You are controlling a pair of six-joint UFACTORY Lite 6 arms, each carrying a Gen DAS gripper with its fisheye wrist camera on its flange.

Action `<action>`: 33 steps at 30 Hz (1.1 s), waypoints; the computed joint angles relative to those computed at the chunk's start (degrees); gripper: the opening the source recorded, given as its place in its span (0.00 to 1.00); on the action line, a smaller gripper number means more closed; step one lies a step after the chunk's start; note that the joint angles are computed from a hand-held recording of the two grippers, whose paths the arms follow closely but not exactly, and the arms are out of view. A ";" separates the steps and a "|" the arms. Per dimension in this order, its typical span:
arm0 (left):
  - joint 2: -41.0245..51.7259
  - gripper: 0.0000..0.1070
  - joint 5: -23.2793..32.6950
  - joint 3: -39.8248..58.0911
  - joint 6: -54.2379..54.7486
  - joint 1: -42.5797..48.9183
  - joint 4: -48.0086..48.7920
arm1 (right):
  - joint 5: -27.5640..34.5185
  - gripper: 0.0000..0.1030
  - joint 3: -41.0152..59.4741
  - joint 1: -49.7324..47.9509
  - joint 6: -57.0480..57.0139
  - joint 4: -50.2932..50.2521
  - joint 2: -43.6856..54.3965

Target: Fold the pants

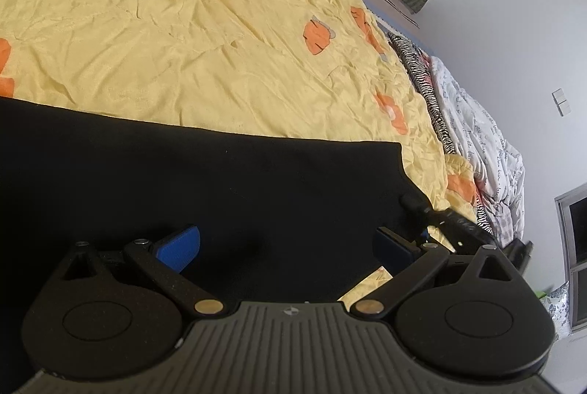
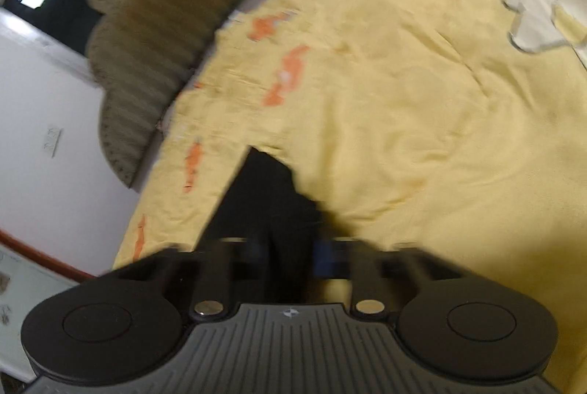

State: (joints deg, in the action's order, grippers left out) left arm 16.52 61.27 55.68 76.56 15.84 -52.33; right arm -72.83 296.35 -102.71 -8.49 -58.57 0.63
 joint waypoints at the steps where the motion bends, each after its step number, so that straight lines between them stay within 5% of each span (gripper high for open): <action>1: 0.16 0.95 0.11 0.20 -0.01 0.12 -0.12 | 0.42 0.10 0.93 0.34 1.21 -0.59 0.34; 6: 1.03 0.95 -0.76 1.21 -1.11 -0.75 -1.62 | -8.02 0.06 -9.71 1.51 -17.70 1.55 -3.02; 13: 6.42 0.95 10.49 6.41 -4.68 -4.80 -6.21 | -16.36 0.06 -39.23 0.84 -57.53 1.89 -18.07; 22: 9.83 0.94 17.58 9.30 -5.83 -9.76 -9.17 | -14.59 0.06 -67.25 2.14 -81.60 3.30 -37.02; 27: 5.86 0.87 16.82 5.61 2.96 -5.81 -5.53 | -22.11 0.06 -84.29 2.62 -94.31 2.15 -48.09; 28: 4.18 0.82 16.38 3.87 5.75 -4.30 -5.38 | -23.31 0.06 -87.04 2.74 -95.44 1.32 -49.92; 33: 2.19 0.22 8.84 2.16 6.99 -3.11 -4.33 | -24.68 0.06 -96.31 3.52 -95.48 0.22 -56.43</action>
